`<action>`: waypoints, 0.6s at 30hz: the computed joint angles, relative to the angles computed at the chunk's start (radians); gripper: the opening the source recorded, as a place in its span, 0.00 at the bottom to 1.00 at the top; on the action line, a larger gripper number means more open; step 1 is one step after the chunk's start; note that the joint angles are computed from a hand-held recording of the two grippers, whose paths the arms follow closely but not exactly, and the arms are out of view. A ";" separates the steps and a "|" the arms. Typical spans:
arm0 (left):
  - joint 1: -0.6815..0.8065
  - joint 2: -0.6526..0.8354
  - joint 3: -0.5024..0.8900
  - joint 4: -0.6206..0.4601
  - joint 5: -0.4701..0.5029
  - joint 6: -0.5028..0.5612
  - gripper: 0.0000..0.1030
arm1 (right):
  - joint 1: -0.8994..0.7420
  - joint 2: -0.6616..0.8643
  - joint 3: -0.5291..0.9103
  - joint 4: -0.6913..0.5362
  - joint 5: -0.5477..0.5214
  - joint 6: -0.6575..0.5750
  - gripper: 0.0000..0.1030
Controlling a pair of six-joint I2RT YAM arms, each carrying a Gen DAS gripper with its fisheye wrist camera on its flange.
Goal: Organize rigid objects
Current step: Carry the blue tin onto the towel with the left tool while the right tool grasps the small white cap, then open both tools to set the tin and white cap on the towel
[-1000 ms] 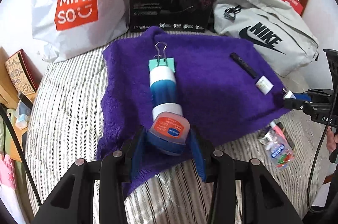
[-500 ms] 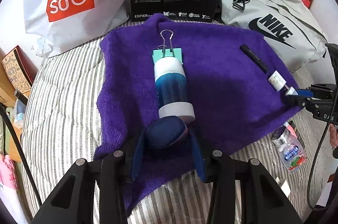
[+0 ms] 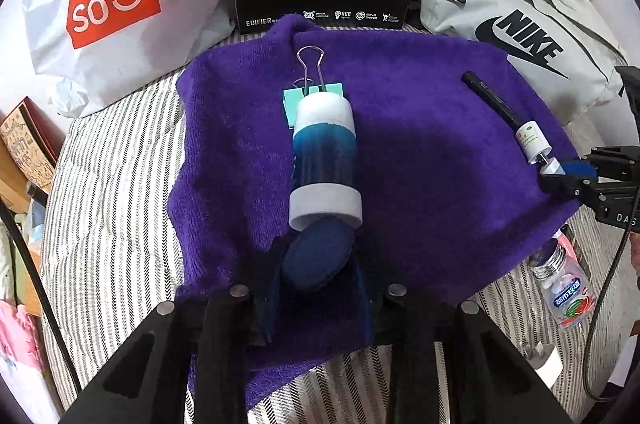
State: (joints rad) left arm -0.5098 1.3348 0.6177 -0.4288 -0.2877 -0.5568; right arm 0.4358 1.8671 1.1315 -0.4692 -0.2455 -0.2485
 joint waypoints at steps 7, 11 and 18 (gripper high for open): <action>0.007 0.005 0.003 0.003 0.003 0.004 0.28 | 0.006 0.010 0.012 -0.006 0.009 -0.014 0.23; 0.010 0.005 0.008 -0.007 0.006 0.002 0.28 | 0.004 0.016 0.023 -0.021 0.004 -0.031 0.23; 0.025 -0.026 0.005 -0.042 0.050 -0.008 0.34 | -0.010 0.024 0.041 -0.052 -0.026 -0.037 0.25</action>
State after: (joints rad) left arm -0.4849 1.3093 0.6228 -0.4705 -0.2379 -0.5651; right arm 0.4257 1.8911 1.1730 -0.5213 -0.2719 -0.2854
